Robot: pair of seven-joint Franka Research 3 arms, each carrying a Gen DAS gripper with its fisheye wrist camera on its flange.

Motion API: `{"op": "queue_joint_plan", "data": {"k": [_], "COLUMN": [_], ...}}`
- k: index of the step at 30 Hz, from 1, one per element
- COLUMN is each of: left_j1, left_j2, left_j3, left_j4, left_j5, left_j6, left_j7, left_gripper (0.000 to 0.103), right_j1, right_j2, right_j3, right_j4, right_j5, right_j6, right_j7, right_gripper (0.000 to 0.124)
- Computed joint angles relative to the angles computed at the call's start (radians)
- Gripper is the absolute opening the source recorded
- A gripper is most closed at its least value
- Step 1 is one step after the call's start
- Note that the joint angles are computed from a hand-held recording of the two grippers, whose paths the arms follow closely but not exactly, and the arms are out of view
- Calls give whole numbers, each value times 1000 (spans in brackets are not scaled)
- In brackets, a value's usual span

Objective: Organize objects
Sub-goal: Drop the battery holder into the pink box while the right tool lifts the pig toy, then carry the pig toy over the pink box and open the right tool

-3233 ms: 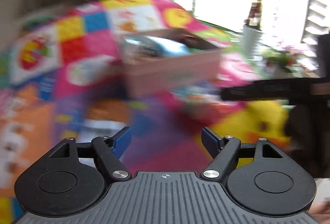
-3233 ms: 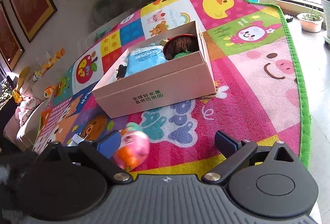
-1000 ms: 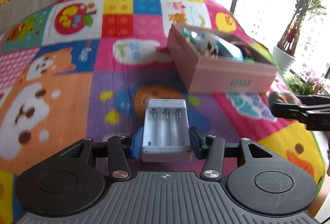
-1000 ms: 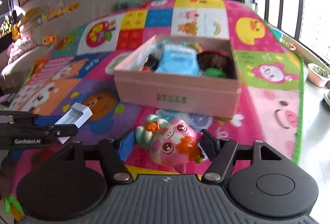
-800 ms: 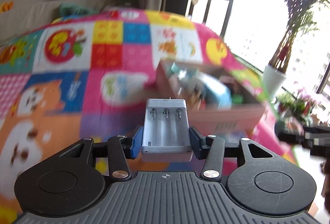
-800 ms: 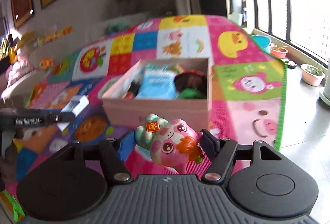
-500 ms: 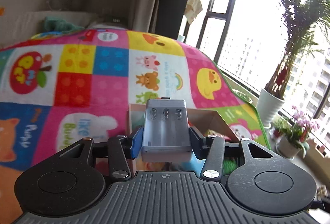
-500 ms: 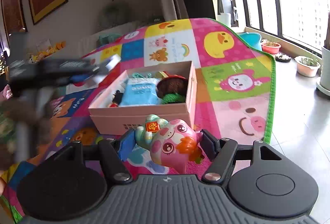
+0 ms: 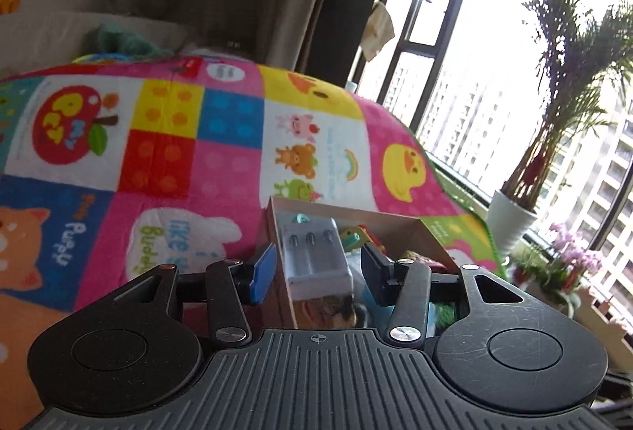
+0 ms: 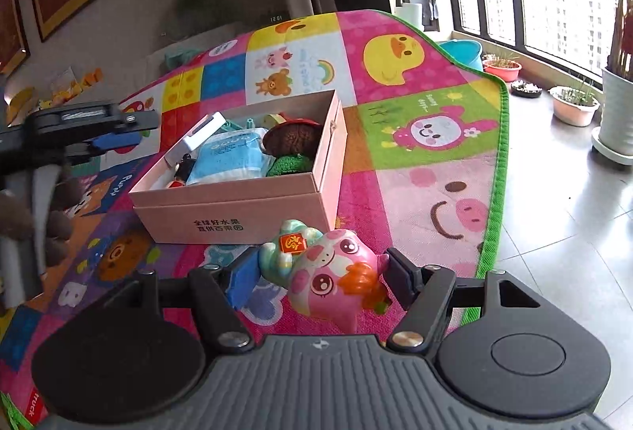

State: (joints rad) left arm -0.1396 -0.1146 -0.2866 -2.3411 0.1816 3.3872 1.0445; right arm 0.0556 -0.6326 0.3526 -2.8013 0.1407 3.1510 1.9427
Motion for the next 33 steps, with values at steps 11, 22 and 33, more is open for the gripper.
{"op": "queue_joint_plan", "data": {"k": [11,22,33], "left_j1": [-671,-628,-709], "left_j2": [-220,-297,-269], "left_j3": [773,773,838], "left_j4": [-254,-341,-303], "left_j5": [452,347,434], "left_j6": [-13,1,25], "left_j7": [-300,-210,-266], "left_gripper": [51,51,51], "right_j1": [-81,-376,-214], "right_j2": [286,626,804], "right_j3": [-14,218,117], "right_j4": [421,790,971], "right_j5": [-88,-612,-590], "right_j6": [-14,-205,-418], "right_j7": [-137,379,309], "right_gripper": [68,84,33]}}
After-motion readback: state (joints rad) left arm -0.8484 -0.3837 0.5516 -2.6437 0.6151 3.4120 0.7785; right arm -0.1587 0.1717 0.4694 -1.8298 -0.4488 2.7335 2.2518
